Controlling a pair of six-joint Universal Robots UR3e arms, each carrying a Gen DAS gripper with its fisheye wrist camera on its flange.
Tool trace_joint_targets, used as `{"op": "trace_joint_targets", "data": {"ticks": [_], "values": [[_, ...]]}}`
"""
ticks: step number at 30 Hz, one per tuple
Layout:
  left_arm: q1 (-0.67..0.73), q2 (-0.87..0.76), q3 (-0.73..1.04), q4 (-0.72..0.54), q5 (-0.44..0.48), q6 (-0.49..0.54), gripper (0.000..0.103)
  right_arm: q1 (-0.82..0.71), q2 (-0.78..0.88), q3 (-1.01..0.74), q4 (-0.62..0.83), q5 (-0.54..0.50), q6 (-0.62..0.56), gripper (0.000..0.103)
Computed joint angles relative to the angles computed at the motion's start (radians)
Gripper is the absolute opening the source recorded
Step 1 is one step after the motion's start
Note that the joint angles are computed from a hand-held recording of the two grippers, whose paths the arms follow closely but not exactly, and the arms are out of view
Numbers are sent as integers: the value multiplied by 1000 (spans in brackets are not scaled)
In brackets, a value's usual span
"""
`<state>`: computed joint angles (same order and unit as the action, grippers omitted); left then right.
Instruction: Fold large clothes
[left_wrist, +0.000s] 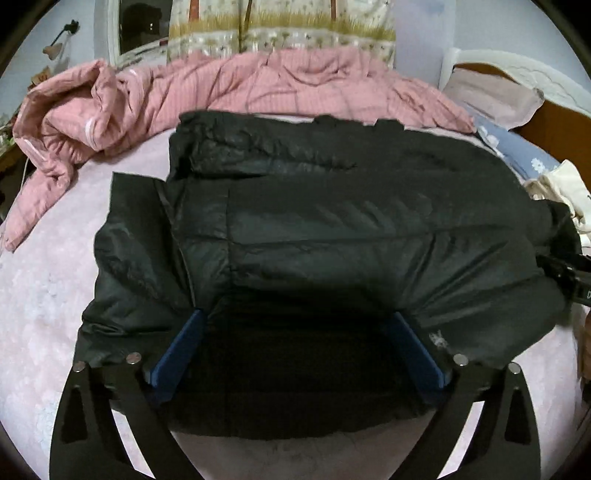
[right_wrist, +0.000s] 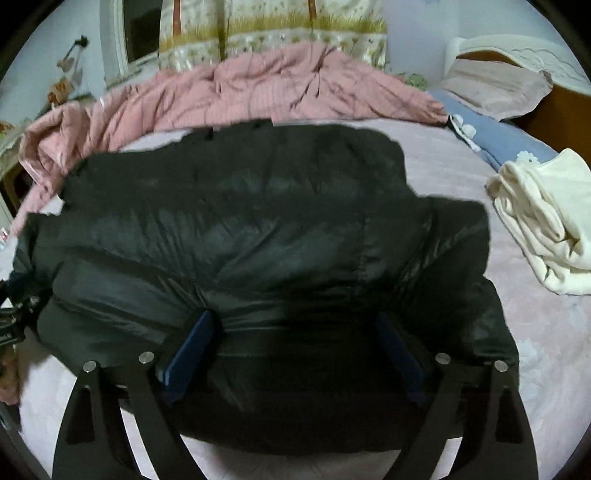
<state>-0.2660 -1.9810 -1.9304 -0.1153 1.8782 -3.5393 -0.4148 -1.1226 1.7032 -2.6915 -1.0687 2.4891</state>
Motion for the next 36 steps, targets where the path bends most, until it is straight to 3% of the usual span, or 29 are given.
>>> {"op": "trace_joint_targets", "data": {"ticks": [5, 12, 17, 24, 27, 31, 36], "values": [[-15, -18, 33, -40, 27, -4, 103, 20, 50, -59, 23, -31, 29, 99], [-33, 48, -83, 113, 36, -24, 102, -13, -17, 44, -67, 4, 42, 99], [-102, 129, -127, 157, 104, -74, 102, -114, -159, 199, -64, 174, 10, 99], [-235, 155, -171, 252, 239, -77, 102, -290, -423, 496, -51, 417, -184, 103], [-273, 129, -168, 304, 297, -68, 102, -339, -500, 582, -62, 470, -220, 103], [-299, 128, -168, 306, 338, -65, 102, -347, -526, 586, 13, 445, -241, 103], [-293, 137, -186, 297, 305, -88, 102, -354, -515, 548, 137, 424, -273, 103]]}}
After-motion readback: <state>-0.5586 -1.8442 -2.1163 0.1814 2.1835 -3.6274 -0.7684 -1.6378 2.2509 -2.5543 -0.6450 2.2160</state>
